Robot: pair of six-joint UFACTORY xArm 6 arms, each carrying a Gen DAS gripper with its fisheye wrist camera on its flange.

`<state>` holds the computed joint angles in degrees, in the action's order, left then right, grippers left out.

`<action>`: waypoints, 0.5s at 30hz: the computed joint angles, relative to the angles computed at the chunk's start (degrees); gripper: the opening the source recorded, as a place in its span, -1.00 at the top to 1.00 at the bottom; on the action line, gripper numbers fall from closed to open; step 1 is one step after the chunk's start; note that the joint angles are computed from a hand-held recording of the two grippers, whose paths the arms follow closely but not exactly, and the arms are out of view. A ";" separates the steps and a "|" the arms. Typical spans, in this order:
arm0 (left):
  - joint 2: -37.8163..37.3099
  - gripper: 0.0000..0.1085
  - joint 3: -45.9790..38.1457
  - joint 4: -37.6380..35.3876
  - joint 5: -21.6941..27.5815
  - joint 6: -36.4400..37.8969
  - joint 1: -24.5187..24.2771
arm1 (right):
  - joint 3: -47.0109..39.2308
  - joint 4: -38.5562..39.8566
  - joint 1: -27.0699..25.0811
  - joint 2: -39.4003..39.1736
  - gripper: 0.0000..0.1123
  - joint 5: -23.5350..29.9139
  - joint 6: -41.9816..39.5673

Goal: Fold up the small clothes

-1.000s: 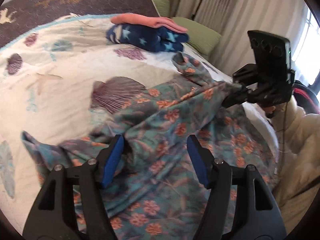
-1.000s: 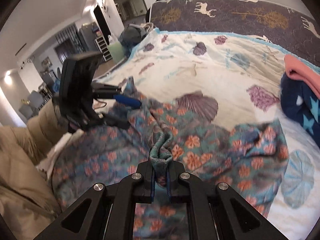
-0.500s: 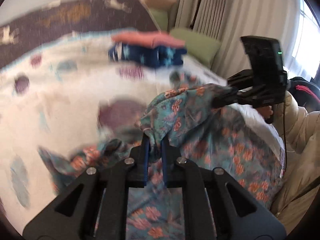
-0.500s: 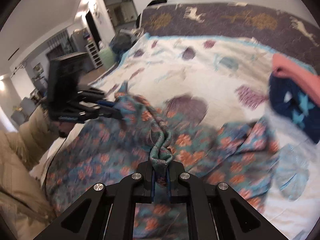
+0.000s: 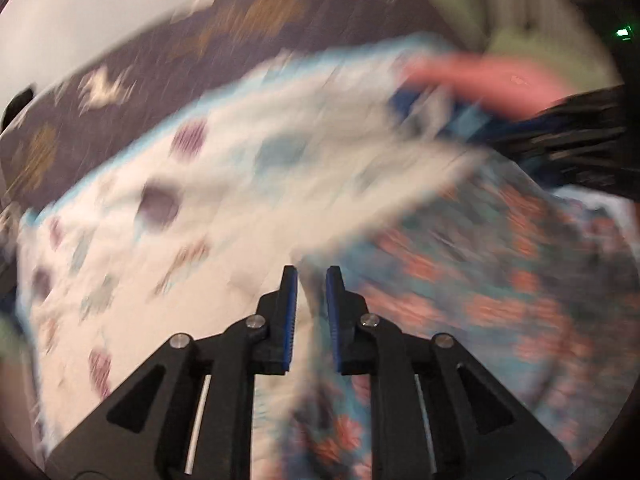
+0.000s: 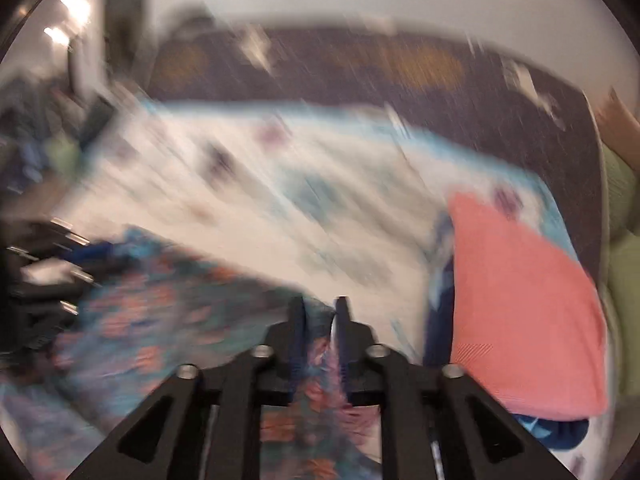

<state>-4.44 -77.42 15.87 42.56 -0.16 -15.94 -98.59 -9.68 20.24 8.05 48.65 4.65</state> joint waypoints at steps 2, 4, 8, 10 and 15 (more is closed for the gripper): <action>2.10 0.68 -0.05 2.91 4.18 -3.84 1.38 | -1.23 -5.32 0.02 3.42 0.66 4.99 4.40; -0.37 0.68 3.27 -0.09 3.03 -2.61 3.25 | 4.61 -1.04 -1.66 0.57 0.66 2.66 4.03; -14.22 -0.07 15.87 -12.01 -3.36 3.50 10.73 | 19.46 17.02 -8.78 -12.39 0.61 -2.65 -3.63; -19.56 -0.18 19.79 -21.52 -1.82 9.49 14.84 | 25.76 22.70 -12.41 -19.19 0.43 -2.87 -7.15; -26.11 -0.18 26.35 -37.84 6.99 20.13 20.84 | 37.00 33.30 -21.59 -31.62 0.12 3.76 -13.77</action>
